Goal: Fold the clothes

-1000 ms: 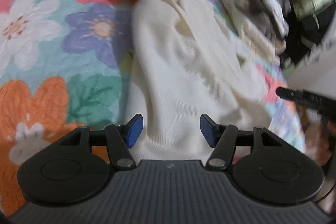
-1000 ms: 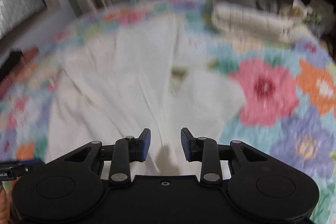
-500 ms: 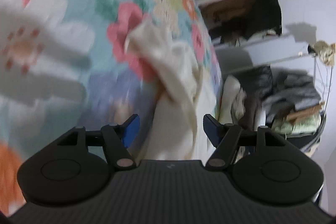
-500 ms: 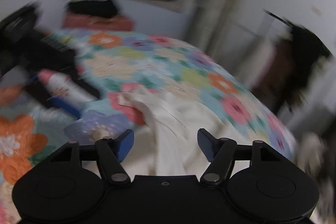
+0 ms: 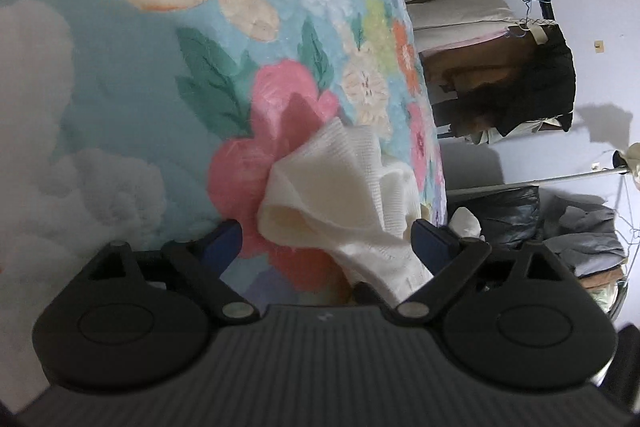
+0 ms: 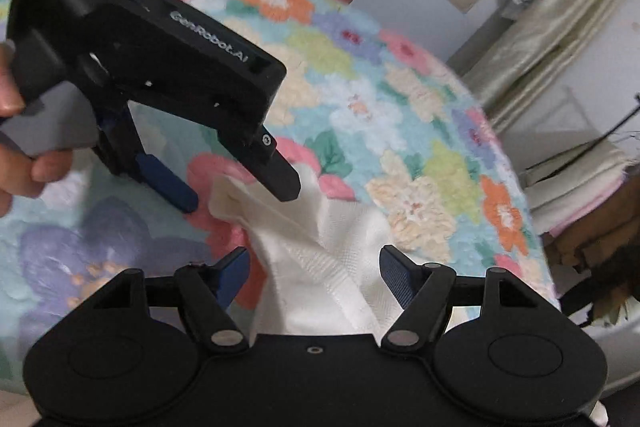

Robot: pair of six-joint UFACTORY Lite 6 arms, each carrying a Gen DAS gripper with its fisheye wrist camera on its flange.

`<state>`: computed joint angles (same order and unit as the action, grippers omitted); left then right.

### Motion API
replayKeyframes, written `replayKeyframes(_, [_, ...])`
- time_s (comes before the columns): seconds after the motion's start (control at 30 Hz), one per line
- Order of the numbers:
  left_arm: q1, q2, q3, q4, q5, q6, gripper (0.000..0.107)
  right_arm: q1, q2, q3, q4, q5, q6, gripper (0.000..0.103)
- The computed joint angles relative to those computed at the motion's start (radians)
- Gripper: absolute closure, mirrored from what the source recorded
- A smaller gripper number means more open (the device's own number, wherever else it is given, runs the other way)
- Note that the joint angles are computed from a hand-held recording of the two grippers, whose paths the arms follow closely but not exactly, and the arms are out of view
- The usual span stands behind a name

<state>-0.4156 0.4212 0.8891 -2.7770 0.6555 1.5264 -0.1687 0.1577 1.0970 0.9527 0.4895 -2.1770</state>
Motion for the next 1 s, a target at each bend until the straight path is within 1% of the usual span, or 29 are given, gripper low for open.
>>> replayKeyframes(0.03, [0.008,0.007,-0.002,0.017,0.030,0.004,0.019,0.014,0.032,0.030,-0.063,-0.007,0.059,0.028])
replayKeyframes(0.07, [0.020,0.009,0.000,0.069,0.054,0.002,0.033,0.025,0.065,0.056,-0.110,-0.012,0.101,0.038])
replayKeyframes(0.1, [0.027,0.008,0.006,0.124,0.059,-0.029,0.053,0.022,0.066,0.040,-0.120,-0.029,0.102,0.061])
replayKeyframes(0.13, [0.033,0.008,0.012,0.174,0.064,-0.058,0.053,0.023,0.080,0.048,-0.136,-0.034,0.128,0.078])
replayKeyframes(0.17, [0.031,-0.001,0.013,0.181,0.063,-0.057,0.053,0.010,0.079,0.047,-0.147,-0.011,0.168,0.095])
replayKeyframes(0.2, [0.027,-0.009,0.013,0.178,0.061,-0.049,0.053,-0.013,0.091,0.069,-0.123,0.033,0.195,0.095])
replayKeyframes(0.27, [0.001,-0.059,0.009,0.132,0.003,0.012,0.052,-0.086,0.078,0.077,-0.019,0.112,0.224,0.095])
replayKeyframes(0.3, [-0.012,-0.084,0.009,0.106,-0.026,0.046,0.049,-0.140,0.086,0.105,0.002,0.192,0.297,0.095])
replayKeyframes(0.33, [-0.031,-0.107,0.022,0.084,-0.083,0.094,0.048,-0.191,0.098,0.143,0.010,0.273,0.390,0.095])
replayKeyframes(0.4, [-0.060,-0.132,0.067,0.109,-0.203,0.147,0.043,-0.307,0.189,0.299,0.016,0.470,0.581,0.095])
replayKeyframes(0.43, [-0.068,-0.135,0.067,0.121,-0.223,0.143,0.043,-0.347,0.237,0.375,0.022,0.524,0.637,0.095])
replayKeyframes(0.5, [-0.081,-0.142,0.062,0.145,-0.253,0.135,0.043,-0.418,0.339,0.544,0.031,0.607,0.767,0.095])
replayKeyframes(0.57, [-0.085,-0.117,0.060,0.155,-0.236,0.116,0.043,-0.480,0.439,0.718,0.034,0.664,0.908,0.095])
replayKeyframes(0.6, [-0.089,-0.099,0.080,0.181,-0.259,0.095,0.043,-0.506,0.495,0.812,0.035,0.690,0.981,0.095])
replayKeyframes(0.67, [-0.110,-0.108,0.075,0.154,-0.314,0.145,0.043,-0.520,0.611,0.992,0.034,0.687,1.101,0.095])
replayKeyframes(0.7, [-0.118,-0.106,0.080,0.126,-0.328,0.183,0.043,-0.539,0.629,1.037,0.029,0.680,1.119,0.095])
replayKeyframes(0.73, [-0.127,-0.104,0.087,0.096,-0.341,0.223,0.043,-0.539,0.648,1.075,0.021,0.646,1.129,0.095])
replayKeyframes(0.77, [-0.130,-0.097,0.095,0.092,-0.338,0.233,0.043,-0.537,0.665,1.105,0.015,0.606,1.136,0.095])
replayKeyframes(0.83, [-0.137,-0.100,0.096,0.087,-0.339,0.247,0.043,-0.541,0.641,1.071,-0.003,0.486,1.095,0.095])
replayKeyframes(0.9, [-0.158,-0.097,0.113,0.045,-0.377,0.312,0.042,-0.547,0.668,1.098,-0.044,0.438,1.093,0.096])
replayKeyframes(0.97, [-0.178,-0.087,0.137,-0.014,-0.418,0.402,0.042,-0.564,0.757,1.193,-0.068,0.453,1.142,0.096])
replayKeyframes(1.0, [-0.191,-0.077,0.153,-0.061,-0.439,0.458,0.042,-0.569,0.788,1.211,-0.067,0.449,1.150,0.096])
